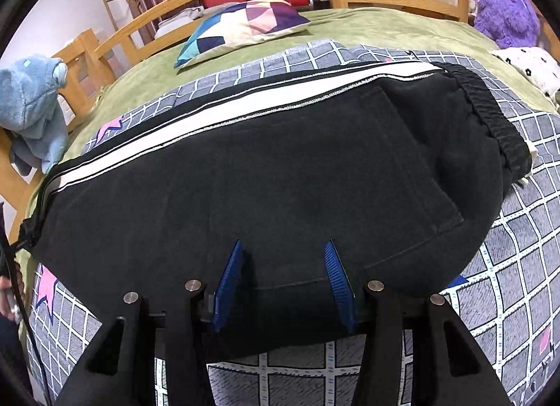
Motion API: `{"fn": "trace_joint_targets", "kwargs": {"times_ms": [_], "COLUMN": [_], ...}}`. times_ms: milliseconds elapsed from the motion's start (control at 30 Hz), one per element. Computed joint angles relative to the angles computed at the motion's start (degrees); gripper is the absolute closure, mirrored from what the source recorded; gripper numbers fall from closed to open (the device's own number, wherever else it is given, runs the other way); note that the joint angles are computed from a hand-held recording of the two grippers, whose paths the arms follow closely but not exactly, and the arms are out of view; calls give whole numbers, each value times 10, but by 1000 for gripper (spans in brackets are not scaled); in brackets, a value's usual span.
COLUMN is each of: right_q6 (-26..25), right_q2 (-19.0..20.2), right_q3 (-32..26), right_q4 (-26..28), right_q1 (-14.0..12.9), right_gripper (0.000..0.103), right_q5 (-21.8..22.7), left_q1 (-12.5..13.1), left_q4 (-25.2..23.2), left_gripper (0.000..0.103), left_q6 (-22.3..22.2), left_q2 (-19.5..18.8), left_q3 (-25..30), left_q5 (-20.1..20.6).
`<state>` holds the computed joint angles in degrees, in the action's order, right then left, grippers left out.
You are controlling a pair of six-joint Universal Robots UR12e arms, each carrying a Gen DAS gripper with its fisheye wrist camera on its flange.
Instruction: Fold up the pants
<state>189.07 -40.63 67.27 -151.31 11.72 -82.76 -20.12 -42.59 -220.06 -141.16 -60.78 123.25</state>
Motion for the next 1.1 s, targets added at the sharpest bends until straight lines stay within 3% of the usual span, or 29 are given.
{"fn": "trace_joint_targets", "kwargs": {"times_ms": [100, 133, 167, 233, 367, 433, 567, 667, 767, 900, 933, 1000, 1100], "right_q6": [-8, -10, -10, -1, 25, 36, 71, 100, 139, 190, 201, 210, 212], "right_q2": [-4, -7, -9, -18, -38, -47, -68, -76, -71, -51, -45, -32, -14], "right_q3": [6, 9, 10, 24, 60, 78, 116, 137, 146, 137, 135, 118, 86], "right_q4": [-9, -11, -11, -21, -50, -64, -76, -95, -125, -155, -170, -171, -147], "right_q1": [1, 2, 1, -3, -10, -14, -27, -36, -45, -56, -57, -59, -59], "right_gripper": [54, 54, 54, 54, 54, 54, 54, 48, 44, 44, 44, 44, 43], "right_q5": [-24, -34, -38, -40, -43, -44, -29, -16, 12, 68, 77, 83, 82], "left_q1": [20, 26, 32, 40, 37, 34, 24, 15, 9, 16, 17, 21, 27], "left_q4": [3, 2, -19, -76, -66, -38, 33, 101, 143, 238, 277, 307, 298], "left_gripper": [67, 63, 46, 29, 28, 26, 26, 26, 26, 26, 26, 26, 23], "left_q6": [-37, -41, -44, -54, -40, -40, -24, -23, -62, -146, -168, -172, -178], "left_q2": [2, 1, -1, -6, 3, 19, 54, 77, 89, 93, 91, 86, 76], "left_q3": [21, 31, 47, 84, 83, 55, -24, -92, -146, -212, -226, -231, -213], "left_q5": [34, 37, 36, 42, 59, 33, -71, -144, -207, -285, -287, -281, -268]}}
